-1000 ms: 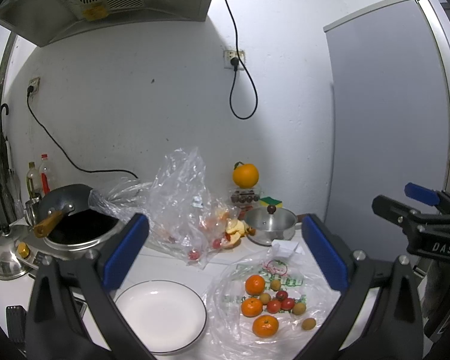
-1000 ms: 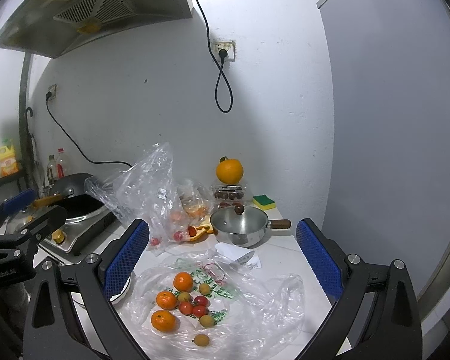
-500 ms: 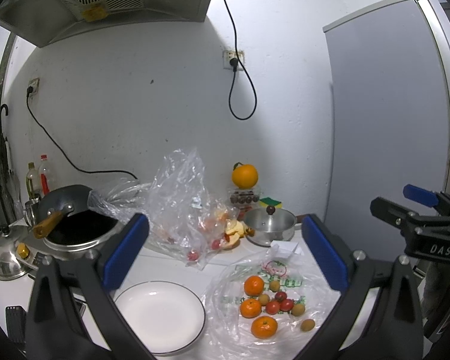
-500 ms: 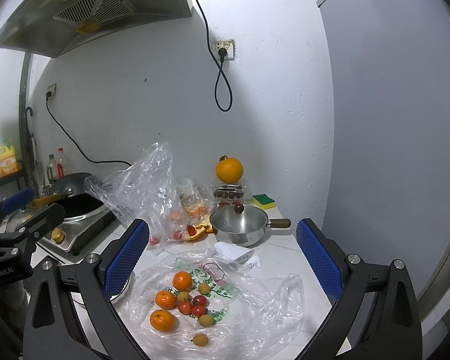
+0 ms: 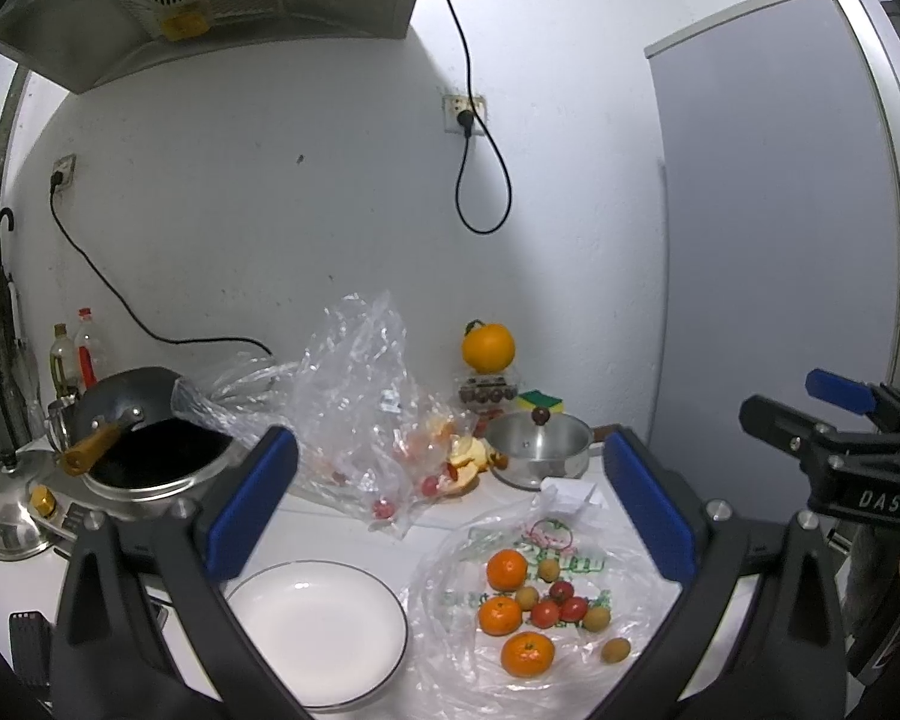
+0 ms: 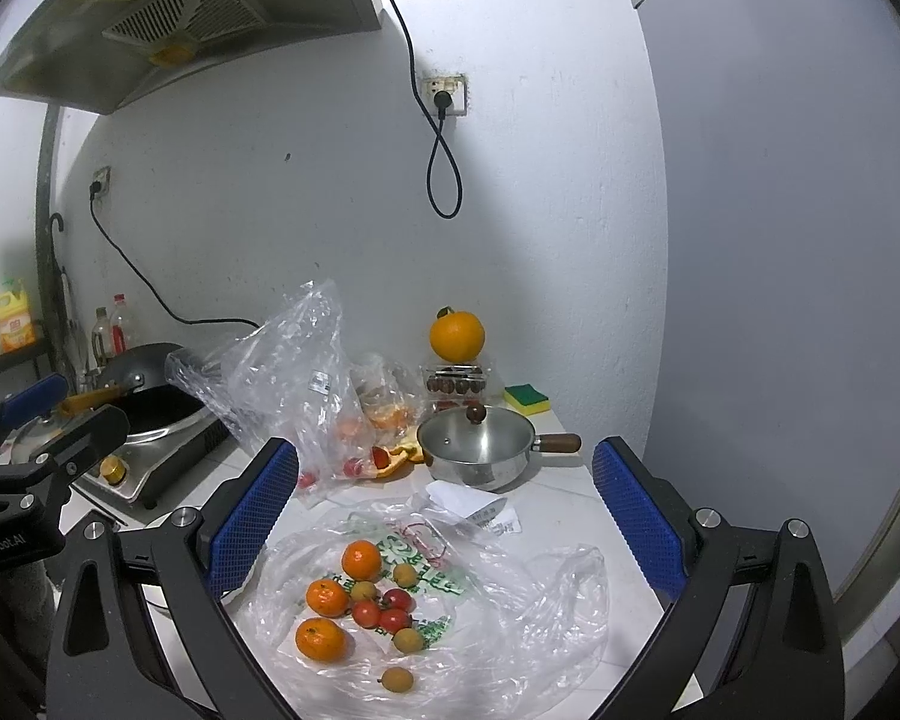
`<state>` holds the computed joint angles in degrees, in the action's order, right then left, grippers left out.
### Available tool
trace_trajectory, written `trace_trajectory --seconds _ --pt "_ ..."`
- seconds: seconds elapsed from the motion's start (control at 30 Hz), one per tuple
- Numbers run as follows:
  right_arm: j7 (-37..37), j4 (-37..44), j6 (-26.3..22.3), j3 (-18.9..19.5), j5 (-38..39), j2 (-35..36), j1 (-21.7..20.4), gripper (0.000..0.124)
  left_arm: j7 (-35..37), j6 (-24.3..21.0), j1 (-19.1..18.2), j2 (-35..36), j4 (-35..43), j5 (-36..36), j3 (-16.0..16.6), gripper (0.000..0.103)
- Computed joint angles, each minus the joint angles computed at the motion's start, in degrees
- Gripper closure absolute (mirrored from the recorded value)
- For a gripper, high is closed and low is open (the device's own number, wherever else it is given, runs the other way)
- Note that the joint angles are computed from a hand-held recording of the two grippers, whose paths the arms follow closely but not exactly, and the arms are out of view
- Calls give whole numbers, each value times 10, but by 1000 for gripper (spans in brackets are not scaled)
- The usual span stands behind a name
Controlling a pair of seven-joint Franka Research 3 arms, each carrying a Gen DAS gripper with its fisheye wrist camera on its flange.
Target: Organize fruits
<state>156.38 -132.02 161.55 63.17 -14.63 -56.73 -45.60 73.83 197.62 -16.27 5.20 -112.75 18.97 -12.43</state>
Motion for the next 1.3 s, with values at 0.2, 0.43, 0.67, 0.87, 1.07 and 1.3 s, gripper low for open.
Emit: trace_trajectory --seconds 0.2,0.43,0.67,0.87,1.07,1.3 --pt "-3 -2 -3 3 -2 13 -1 23 1 -15 -5 11 8 8 3 0" --pt "-15 -16 0 16 -15 43 -1 24 46 -48 -46 30 6 -13 34 0" --pt "-23 -20 16 40 -27 98 -17 24 46 -84 -22 65 22 17 2 1" --pt "-29 -24 34 59 -33 137 -33 24 73 -123 56 96 37 27 -98 1" --pt "-35 -25 51 85 -34 170 -55 31 146 -161 104 124 45 -11 -170 7" --pt "-59 -33 82 108 -25 218 -73 43 222 -209 106 151 65 -65 -191 15"
